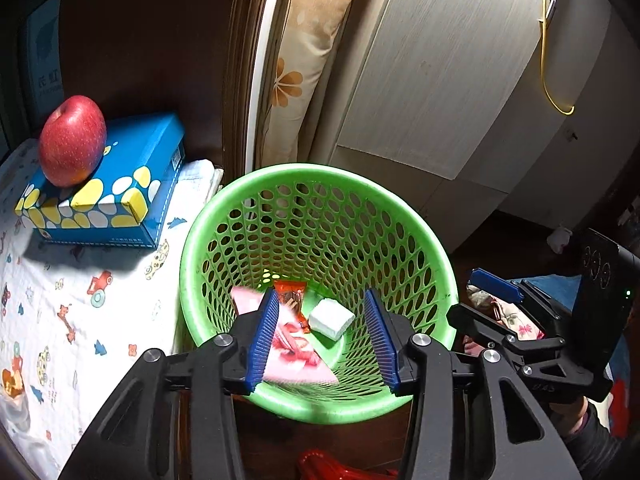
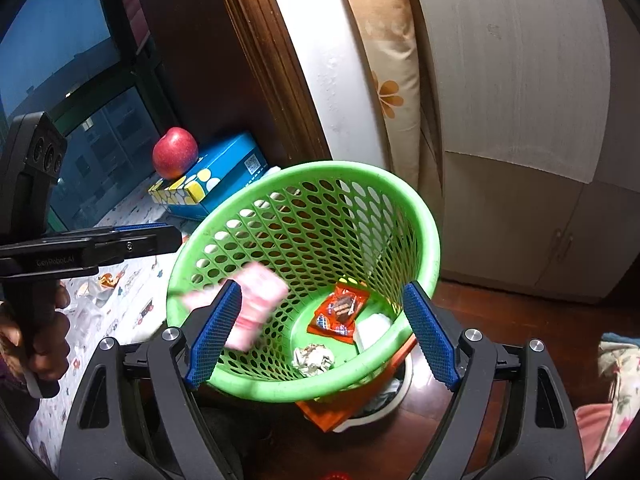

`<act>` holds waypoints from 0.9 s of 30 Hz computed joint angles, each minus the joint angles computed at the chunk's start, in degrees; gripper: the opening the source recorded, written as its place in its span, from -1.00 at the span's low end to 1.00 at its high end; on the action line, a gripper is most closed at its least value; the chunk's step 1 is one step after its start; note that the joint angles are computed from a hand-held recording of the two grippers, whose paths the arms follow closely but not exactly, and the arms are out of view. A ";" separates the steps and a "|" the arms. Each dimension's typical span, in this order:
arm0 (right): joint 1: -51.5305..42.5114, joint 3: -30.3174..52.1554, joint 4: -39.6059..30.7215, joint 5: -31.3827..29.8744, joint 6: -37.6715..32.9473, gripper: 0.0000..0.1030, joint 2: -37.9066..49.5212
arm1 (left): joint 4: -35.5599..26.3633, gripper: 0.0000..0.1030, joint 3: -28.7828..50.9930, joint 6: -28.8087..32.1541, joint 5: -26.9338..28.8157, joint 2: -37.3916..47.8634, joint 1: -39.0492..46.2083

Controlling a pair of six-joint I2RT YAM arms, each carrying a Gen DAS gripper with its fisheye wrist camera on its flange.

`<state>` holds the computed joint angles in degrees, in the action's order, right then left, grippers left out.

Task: Collect trash
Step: 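Drop the foam block into the basket with the right tool while the left tool drops the pink packet, then move both tools back over the plastic containers on the bed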

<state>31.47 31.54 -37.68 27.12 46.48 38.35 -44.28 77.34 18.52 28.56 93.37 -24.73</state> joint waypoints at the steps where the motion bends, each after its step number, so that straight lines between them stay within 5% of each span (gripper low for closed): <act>1: 0.40 0.17 -0.08 0.15 0.22 0.59 0.18 | -0.03 -0.10 -0.49 -0.11 0.23 -0.46 0.46; 12: 7.97 5.09 5.10 1.89 0.21 0.64 9.84 | -1.13 0.24 -7.49 2.84 2.81 -9.38 14.07; 27: 14.87 19.09 19.90 -3.88 -6.13 0.65 36.91 | -5.67 0.24 -5.24 12.36 6.82 -6.56 46.72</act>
